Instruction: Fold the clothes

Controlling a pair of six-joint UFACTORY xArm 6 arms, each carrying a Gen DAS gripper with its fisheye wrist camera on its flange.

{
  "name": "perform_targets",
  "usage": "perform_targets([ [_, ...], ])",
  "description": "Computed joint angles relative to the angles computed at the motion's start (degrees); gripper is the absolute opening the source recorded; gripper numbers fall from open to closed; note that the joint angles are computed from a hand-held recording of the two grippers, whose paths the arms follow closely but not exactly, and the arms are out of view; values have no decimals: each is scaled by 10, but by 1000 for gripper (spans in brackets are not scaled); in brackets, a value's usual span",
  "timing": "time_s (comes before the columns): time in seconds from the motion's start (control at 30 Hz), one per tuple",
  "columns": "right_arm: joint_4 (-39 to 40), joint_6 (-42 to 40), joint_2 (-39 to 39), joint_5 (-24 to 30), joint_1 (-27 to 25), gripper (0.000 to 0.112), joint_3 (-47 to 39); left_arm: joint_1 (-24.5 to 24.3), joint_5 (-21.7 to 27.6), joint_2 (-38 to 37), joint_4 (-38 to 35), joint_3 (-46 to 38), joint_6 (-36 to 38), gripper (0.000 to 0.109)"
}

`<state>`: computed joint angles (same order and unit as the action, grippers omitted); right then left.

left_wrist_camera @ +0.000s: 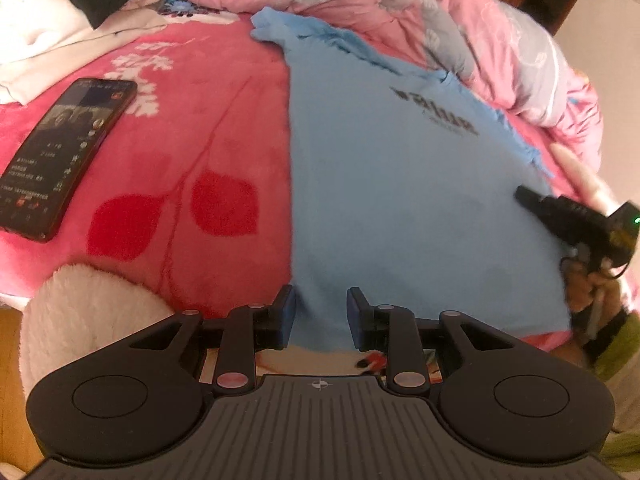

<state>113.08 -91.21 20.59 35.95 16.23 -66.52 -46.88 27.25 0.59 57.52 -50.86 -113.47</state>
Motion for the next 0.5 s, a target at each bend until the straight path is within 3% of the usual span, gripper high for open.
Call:
perform_targets([
  [0.17, 2, -2, -1, -5, 3, 20, 0, -6, 1, -8, 16, 16, -12, 27],
  [0.5, 1, 1, 0, -9, 4, 20, -1, 4, -25, -4, 111, 32, -119, 27],
])
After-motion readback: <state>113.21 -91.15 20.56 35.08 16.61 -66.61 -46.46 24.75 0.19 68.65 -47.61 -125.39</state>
